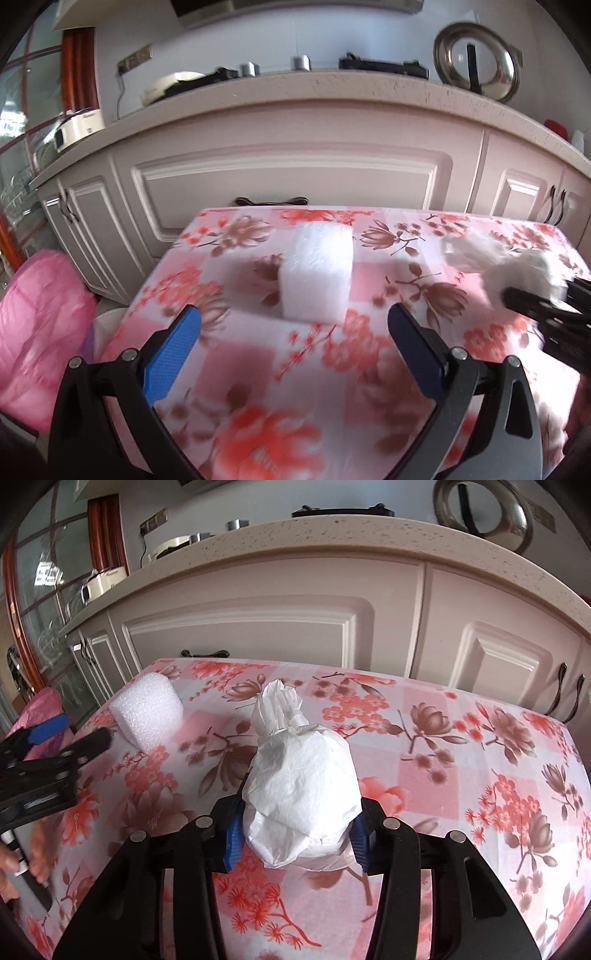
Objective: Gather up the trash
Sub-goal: 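Grasp the white foam block with the left tool while the right tool grasps the tissue bundle, then carry the foam block and tissue bundle over the pink bin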
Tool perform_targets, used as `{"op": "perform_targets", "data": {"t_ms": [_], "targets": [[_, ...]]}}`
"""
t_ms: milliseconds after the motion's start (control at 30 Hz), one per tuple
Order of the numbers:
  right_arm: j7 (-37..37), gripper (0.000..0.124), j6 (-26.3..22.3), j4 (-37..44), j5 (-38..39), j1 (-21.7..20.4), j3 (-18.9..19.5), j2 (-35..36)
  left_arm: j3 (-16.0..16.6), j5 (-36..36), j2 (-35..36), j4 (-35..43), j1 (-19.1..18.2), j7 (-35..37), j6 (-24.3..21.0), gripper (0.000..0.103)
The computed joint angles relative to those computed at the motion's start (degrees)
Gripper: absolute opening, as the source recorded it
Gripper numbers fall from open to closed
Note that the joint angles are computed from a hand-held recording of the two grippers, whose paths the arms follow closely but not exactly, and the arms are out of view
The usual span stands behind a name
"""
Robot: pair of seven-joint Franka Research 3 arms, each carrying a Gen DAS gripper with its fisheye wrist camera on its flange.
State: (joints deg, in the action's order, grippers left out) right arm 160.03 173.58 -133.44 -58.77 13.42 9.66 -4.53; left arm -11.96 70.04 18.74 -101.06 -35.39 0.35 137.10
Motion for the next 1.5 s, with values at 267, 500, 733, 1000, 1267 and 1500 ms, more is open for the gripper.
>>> {"op": "perform_targets", "data": {"t_ms": [267,500,733,1000,1267,1500], "targets": [[3.3,0.045,2.2,-2.3,-1.9,-2.3,1.1,-2.2,2.4,-7.3,9.9,13.0,-0.3,9.5,0.2,0.098],[3.5,0.045,2.5,-3.4,-1.7,-3.9,2.9,-3.2,4.4,-13.1,13.6,17.7,-1.4,16.1,1.5,0.069],[3.9,0.045,2.3,-5.5,-0.1,-5.6,4.7,-5.2,6.3,-11.3,11.2,14.0,-3.1,12.4,4.5,0.049],[2.6,0.045,2.5,-10.0,3.2,-8.6,8.9,-10.5,4.5,-3.6,3.8,6.2,-4.3,5.3,3.2,0.049],[-1.1,0.045,3.6,-15.9,10.5,-9.5,13.2,-18.3,-1.6,1.9,-6.6,-5.8,-2.9,-3.7,0.3,0.049],[-4.7,0.045,3.2,-19.7,16.8,-7.7,15.5,-24.8,-7.2,2.2,-14.4,-14.4,-1.5,-8.1,-1.7,0.049]]}}
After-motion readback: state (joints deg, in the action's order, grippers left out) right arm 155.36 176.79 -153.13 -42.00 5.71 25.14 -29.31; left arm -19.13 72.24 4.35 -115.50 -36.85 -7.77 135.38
